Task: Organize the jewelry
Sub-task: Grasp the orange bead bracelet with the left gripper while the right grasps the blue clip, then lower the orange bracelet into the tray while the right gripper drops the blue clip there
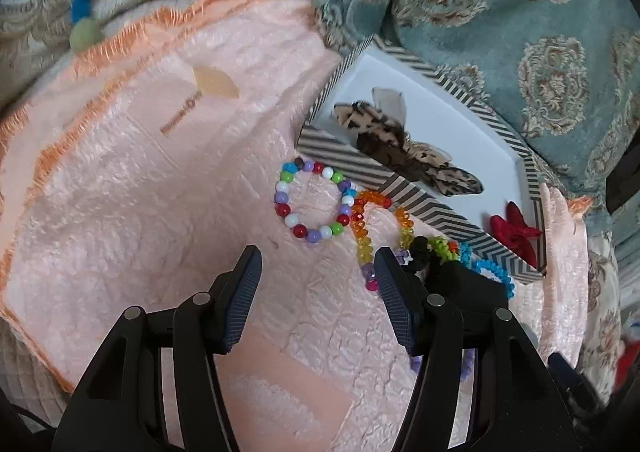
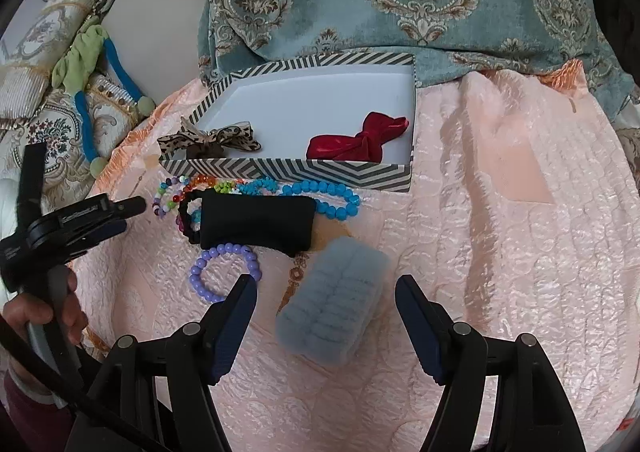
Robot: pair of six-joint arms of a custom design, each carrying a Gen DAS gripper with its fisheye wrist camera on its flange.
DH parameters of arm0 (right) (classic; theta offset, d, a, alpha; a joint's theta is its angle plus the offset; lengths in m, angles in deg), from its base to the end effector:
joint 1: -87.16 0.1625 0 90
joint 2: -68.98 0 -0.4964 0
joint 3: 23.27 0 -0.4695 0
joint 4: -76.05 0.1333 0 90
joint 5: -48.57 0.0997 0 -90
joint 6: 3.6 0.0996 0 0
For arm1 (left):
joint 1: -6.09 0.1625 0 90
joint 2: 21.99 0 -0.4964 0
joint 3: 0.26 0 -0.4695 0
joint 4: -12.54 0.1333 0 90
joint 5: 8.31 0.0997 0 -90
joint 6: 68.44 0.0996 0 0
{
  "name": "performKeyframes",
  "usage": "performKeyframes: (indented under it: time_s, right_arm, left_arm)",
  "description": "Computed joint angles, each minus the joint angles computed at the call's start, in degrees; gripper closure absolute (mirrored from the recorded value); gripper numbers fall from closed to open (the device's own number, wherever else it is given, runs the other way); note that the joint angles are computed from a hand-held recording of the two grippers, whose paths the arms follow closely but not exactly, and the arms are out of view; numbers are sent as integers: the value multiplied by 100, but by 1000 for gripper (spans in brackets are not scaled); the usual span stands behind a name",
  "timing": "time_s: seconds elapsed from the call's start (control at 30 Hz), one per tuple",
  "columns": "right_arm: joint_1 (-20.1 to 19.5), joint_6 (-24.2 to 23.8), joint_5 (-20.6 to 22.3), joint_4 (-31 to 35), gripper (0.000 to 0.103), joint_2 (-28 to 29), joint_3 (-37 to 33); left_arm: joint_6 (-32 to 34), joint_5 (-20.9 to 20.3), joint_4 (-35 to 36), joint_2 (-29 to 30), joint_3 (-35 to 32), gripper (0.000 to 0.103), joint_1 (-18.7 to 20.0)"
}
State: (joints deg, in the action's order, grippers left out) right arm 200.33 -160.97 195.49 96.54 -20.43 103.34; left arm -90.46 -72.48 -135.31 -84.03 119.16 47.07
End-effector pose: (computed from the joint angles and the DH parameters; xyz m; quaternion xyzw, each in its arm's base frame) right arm 0.1733 -0.2781 0.2758 -0.1286 -0.8451 0.4034 0.3265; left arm -0.3267 -0.5179 0.1167 0.2266 0.9480 -0.1331 0.1796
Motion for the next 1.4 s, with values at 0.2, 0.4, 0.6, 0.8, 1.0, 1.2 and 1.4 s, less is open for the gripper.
performKeyframes:
  time_s: [0.2,0.4,0.6,0.8,1.0,1.2,1.4]
  right_arm:
    - [-61,-36,-64,-21,34,-51,44]
    - [-234,-3,-230,-40,34,-139,124]
    - [-516,-79,-657,-193,32,-175,189]
    - [-751,-562,-880,-732,33,-223,307]
    - [-682,-952,-668,-854,63,-306,408]
    - [-433,-855,-517,-715,63,-669,467]
    - [-200,-681,-559,-655,63,-816,416]
  left_arm:
    - [-153,-282,41,227,-155,45,50]
    - [-283,-132,158,501,-306,46,2]
    - [-502,-6,176,712,-465,56,63]
    - [-359,78,211,823,-522,83,21]
    - [-330,-441,232,643,-476,95,119]
    - [-148,-762,104,228,-230,95,135]
    - [-26,-816,-138,-100,-59,95,107]
